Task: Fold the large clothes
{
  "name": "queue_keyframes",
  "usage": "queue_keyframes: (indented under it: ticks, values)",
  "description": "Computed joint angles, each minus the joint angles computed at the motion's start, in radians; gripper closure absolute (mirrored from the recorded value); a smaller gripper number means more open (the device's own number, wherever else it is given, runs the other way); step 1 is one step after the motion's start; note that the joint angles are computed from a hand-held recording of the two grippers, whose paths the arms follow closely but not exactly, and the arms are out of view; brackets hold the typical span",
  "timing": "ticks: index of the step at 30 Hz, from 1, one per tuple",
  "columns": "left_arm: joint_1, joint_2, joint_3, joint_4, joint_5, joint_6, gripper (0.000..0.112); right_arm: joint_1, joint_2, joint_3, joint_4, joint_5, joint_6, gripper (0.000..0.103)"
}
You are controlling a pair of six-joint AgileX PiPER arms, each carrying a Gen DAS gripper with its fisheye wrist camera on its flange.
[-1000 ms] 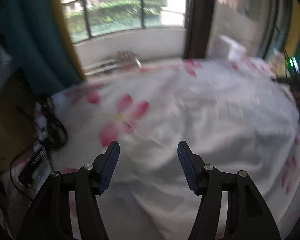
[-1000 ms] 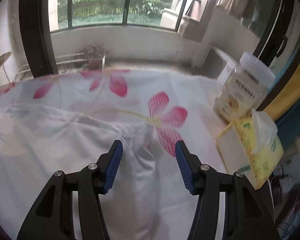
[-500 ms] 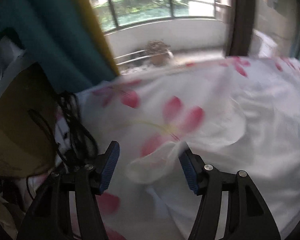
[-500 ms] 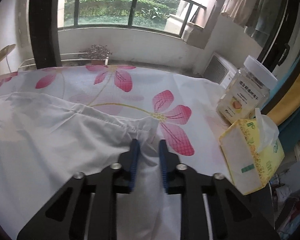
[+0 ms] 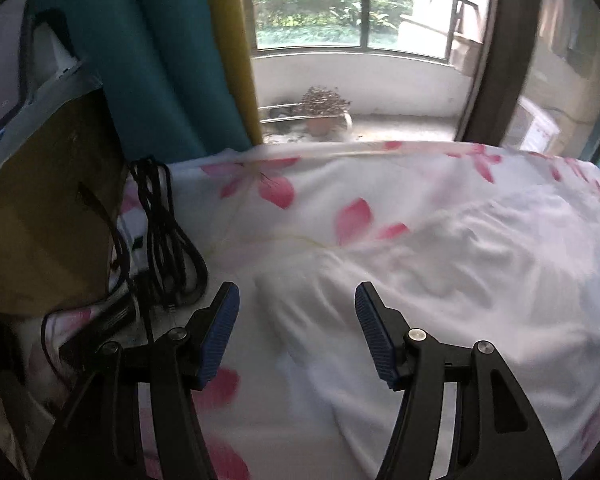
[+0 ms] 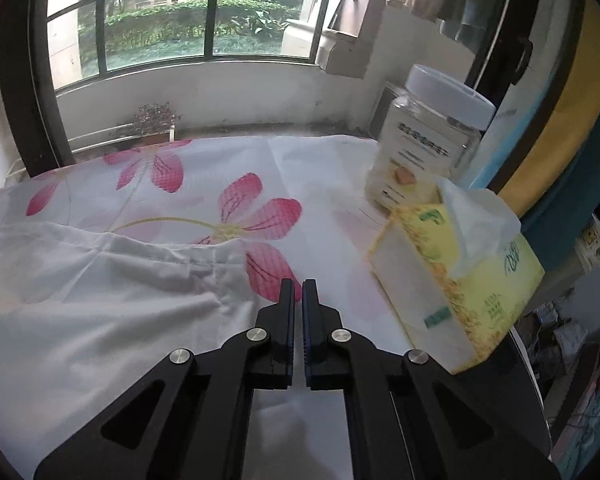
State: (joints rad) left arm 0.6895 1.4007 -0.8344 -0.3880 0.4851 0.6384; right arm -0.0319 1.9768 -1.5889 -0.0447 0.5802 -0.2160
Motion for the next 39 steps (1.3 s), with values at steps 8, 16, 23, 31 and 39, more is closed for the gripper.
queue_keyframes:
  ticks: [8,16,23,31,39]
  values:
    - [0.082,-0.188,0.17,-0.217,0.113,0.191,0.049,-0.015,-0.076,0.066,0.118,0.038,-0.14,0.082]
    - [0.166,-0.325,0.305,-0.302,0.185,0.253,0.049,-0.061,-0.209,0.25,0.274,0.015,-0.301,0.049]
    - [0.215,-0.379,0.364,-0.277,0.238,0.258,0.049,-0.113,-0.319,0.408,0.349,-0.001,-0.389,0.049]
    - [0.186,-0.446,0.425,-0.274,0.218,0.25,0.049,-0.166,-0.409,0.529,0.44,0.003,-0.488,0.049]
    - [0.131,-0.519,0.48,-0.282,0.162,0.251,0.089,-0.196,-0.467,0.629,0.545,-0.015,-0.586,0.05]
